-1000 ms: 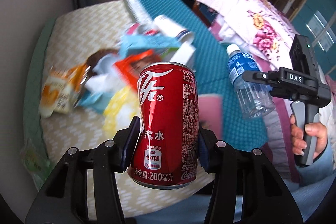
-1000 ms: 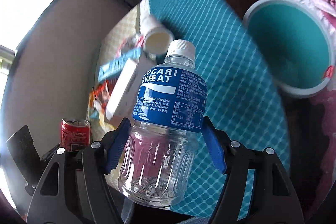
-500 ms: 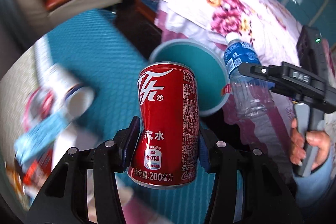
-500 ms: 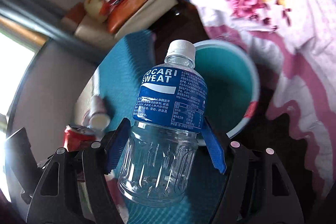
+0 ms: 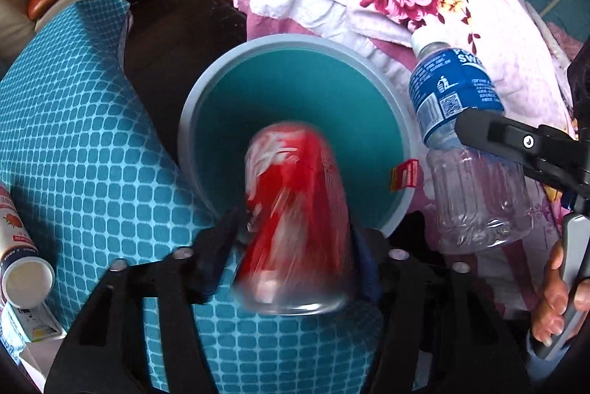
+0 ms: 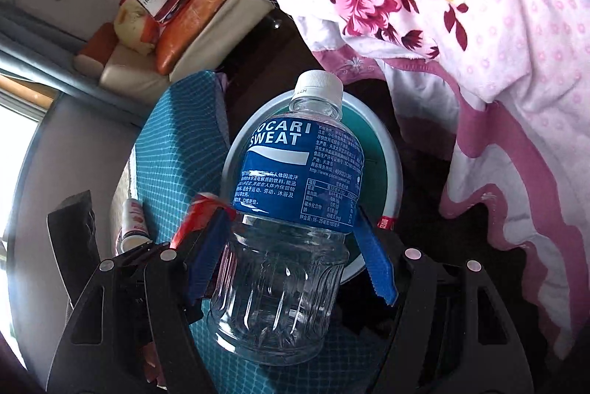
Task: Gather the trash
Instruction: 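Carry the can and bottle over the teal bin and open both grippers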
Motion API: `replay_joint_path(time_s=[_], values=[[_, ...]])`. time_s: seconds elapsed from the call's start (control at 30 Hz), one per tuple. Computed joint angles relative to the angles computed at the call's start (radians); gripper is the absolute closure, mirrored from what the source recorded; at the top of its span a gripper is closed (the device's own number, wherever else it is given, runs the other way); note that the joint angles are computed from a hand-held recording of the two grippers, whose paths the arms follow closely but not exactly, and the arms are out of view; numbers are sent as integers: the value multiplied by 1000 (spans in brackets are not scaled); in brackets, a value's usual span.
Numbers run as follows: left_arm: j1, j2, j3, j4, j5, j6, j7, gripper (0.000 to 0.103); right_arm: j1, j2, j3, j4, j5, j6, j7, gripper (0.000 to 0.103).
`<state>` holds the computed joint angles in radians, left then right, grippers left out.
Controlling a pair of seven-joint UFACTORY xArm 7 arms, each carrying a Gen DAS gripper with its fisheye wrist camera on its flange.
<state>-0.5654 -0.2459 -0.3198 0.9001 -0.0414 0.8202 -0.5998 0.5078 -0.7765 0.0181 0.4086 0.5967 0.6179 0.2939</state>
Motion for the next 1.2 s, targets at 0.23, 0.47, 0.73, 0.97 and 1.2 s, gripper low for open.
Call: replay_joint_path(time_s=[0.23,0.47,0.73,0.97,1.2], values=[[3,-49,-1,-31,4,-14,-28,31,16,35,1,11,12,-10,-13,37],[18,-226,-4,-109,-5,24,-72,16,11,107,20,45,2,-15,-9,37],[29,-424,26,-182,-67,114,-76,11,9,174,71,85,-21,-3,38,36],[51,-552,21,-222,-96,181,-82,11,12,140,118,112,-90,26,105,30],[69,-714,17,-253,-101,302,-97,11,51,88,152,150,-130,103,154,25]])
